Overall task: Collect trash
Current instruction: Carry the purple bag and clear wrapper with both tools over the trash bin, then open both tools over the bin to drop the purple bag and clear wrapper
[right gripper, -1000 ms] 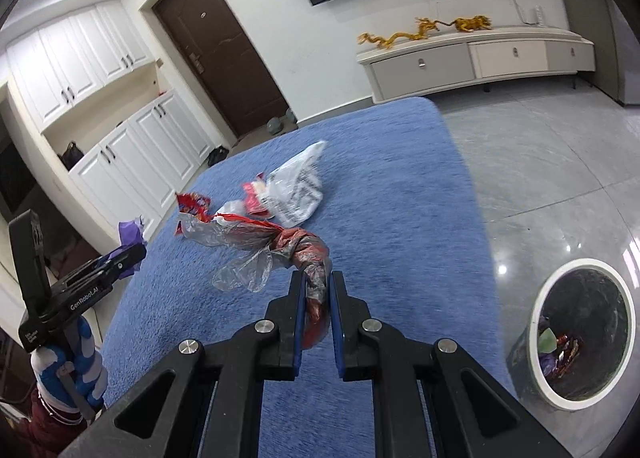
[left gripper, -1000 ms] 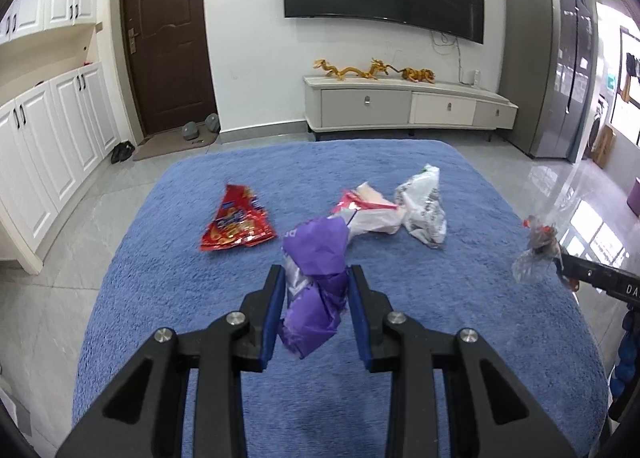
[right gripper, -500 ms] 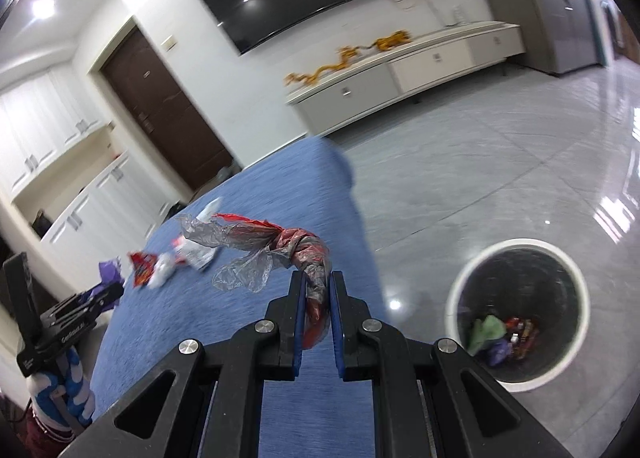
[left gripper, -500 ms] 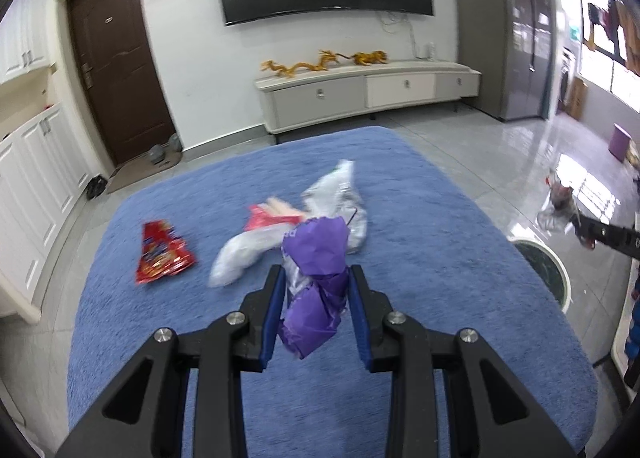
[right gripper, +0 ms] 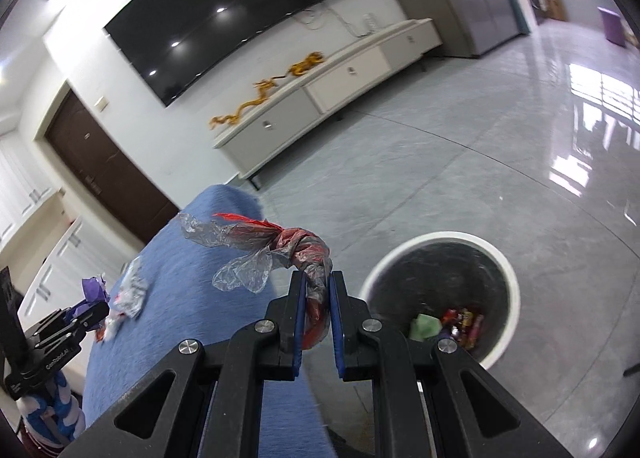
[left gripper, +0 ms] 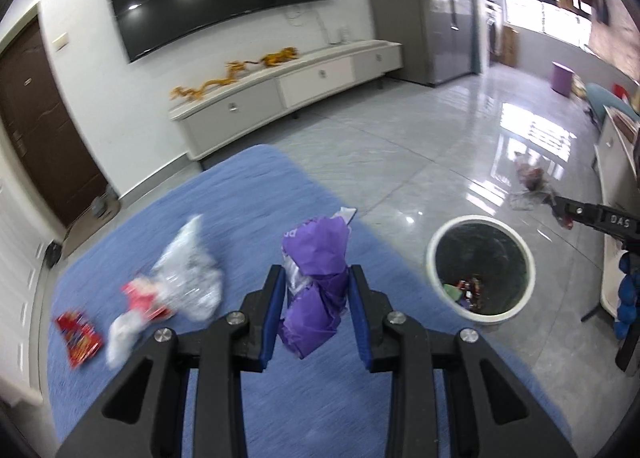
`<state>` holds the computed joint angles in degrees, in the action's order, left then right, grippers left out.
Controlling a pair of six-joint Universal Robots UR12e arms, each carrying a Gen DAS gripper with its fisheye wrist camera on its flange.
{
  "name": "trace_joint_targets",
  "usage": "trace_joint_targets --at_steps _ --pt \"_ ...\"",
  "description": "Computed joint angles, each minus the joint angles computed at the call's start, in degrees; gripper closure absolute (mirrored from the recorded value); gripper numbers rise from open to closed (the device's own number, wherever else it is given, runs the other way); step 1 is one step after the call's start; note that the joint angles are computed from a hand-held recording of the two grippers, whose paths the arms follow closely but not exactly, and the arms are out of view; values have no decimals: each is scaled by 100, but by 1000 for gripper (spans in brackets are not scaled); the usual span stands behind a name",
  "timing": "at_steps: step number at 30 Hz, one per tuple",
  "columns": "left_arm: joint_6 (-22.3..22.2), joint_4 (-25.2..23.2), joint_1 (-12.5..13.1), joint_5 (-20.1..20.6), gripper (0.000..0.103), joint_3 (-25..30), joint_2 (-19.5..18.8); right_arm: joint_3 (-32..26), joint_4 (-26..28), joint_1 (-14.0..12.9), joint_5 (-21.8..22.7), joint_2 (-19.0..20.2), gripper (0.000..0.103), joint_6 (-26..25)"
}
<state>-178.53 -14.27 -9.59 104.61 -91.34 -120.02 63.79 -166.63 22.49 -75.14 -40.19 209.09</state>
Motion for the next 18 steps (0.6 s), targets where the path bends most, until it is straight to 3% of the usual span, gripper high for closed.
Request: trace_joint_targets --at_steps 11,18 --pt "555 -720 -299 -487 73 1279 -868 215 223 -178 -420 36 92 546" --pt "545 -1751 -416 -857 72 2320 -1505 62 657 -263 -607 197 92 533"
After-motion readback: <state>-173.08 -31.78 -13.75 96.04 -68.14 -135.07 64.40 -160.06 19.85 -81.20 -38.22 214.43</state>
